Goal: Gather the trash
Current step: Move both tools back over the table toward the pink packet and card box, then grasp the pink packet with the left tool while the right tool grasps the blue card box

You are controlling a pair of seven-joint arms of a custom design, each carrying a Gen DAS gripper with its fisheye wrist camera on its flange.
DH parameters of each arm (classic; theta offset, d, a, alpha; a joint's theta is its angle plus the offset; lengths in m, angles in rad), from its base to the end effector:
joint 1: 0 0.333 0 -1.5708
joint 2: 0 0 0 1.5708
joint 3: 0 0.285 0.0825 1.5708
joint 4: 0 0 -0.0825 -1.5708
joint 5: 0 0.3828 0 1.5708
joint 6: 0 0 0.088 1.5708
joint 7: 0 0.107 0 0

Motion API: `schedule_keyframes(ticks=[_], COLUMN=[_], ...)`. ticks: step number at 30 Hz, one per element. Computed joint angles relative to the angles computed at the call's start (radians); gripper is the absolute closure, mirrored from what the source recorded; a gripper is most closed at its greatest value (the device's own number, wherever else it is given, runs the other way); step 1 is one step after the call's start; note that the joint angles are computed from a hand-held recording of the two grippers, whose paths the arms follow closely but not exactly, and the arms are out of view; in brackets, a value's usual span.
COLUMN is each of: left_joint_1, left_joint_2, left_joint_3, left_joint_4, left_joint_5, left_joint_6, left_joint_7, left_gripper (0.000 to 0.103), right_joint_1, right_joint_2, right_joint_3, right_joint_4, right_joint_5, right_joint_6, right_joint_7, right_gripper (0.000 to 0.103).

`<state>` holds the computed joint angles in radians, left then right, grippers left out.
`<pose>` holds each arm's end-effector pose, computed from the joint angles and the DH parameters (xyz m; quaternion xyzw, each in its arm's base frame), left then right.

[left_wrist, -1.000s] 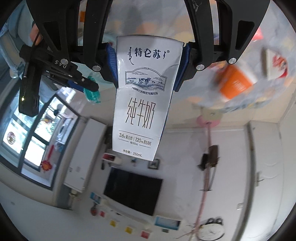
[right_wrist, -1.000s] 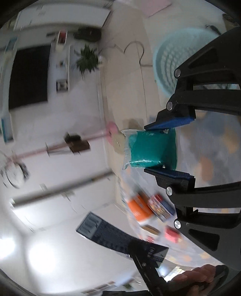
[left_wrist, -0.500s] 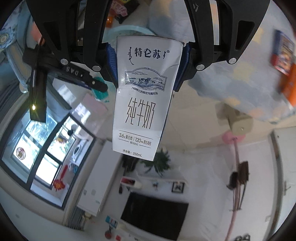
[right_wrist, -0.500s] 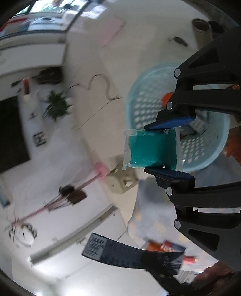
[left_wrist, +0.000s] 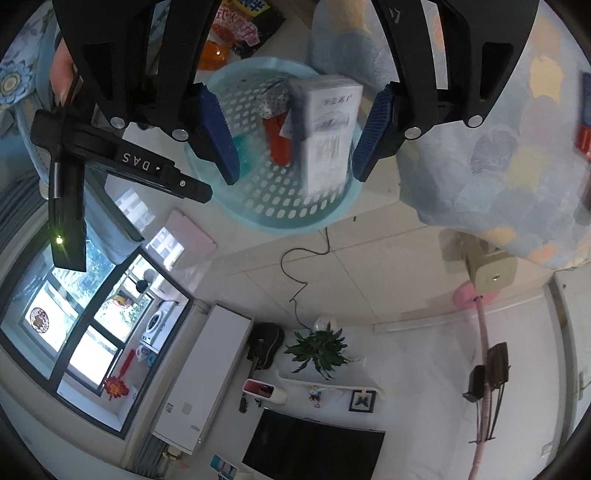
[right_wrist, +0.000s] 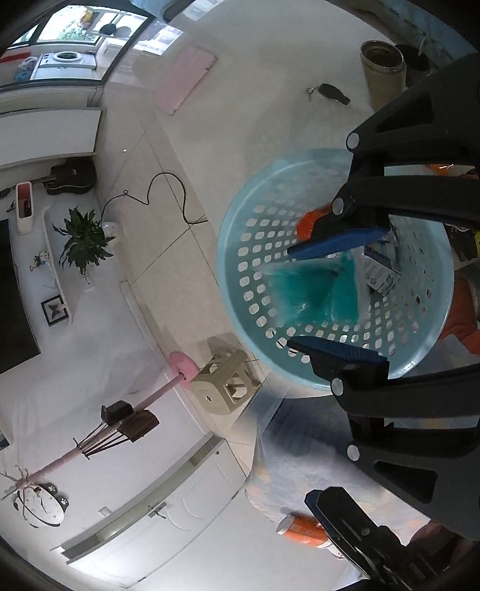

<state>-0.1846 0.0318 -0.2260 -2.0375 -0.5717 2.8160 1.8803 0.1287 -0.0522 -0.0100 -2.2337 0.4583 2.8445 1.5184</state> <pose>0.5617 -0.2143 0.4793 -0.5660 0.7234 -0.3831 0.0973 0.5594 0.0431 0.4353 -0.5860 0.7337 -0.1188 0.3228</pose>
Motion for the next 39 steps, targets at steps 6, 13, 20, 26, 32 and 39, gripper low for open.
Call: schedule_keyframes(ticks=[6,13,20,26,32,39], left_joint_1=[-0.01,-0.052,-0.032,0.169,0.285,0.197], left_joint_2=[-0.065,-0.188,-0.402,-0.584,-0.676,-0.63], left_joint_3=[0.019,0.089,0.159,0.136,0.203,0.37], left_joint_4=[-0.063,-0.176,-0.38,-0.537,-0.619,-0.632], left_joint_5=[-0.073,-0.137,-0.055,0.114,0.254,0.318], left_joint_6=[0.028,0.092,0.199,0.168,0.074,-0.002], left_joint_7=[0.061,0.097,-0.036,-0.243,-0.298,-0.258], left_gripper=[0.041,0.041,0.041,0.04,0.033,0.032], right_joint_1=[0.011,0.079,0.19,0.249,0.291,0.327], right_joint_2=[-0.027,-0.088,-0.096,-0.033,0.05,0.173], right_joint_3=[0.003,0.01,0.039,0.093,0.148,0.187], right_joint_4=[-0.019,-0.03,0.016,0.093,0.176,0.306], right_joint_5=[0.009,0.115,0.219,0.209,0.149,0.093], right_joint_6=[0.012,0.061,0.095,0.069,0.044,-0.05], right_joint_7=[-0.005,-0.128,-0.285,-0.311,-0.287,-0.249], right_gripper=[0.057,0.057,0.056,0.056,0.056,0.054])
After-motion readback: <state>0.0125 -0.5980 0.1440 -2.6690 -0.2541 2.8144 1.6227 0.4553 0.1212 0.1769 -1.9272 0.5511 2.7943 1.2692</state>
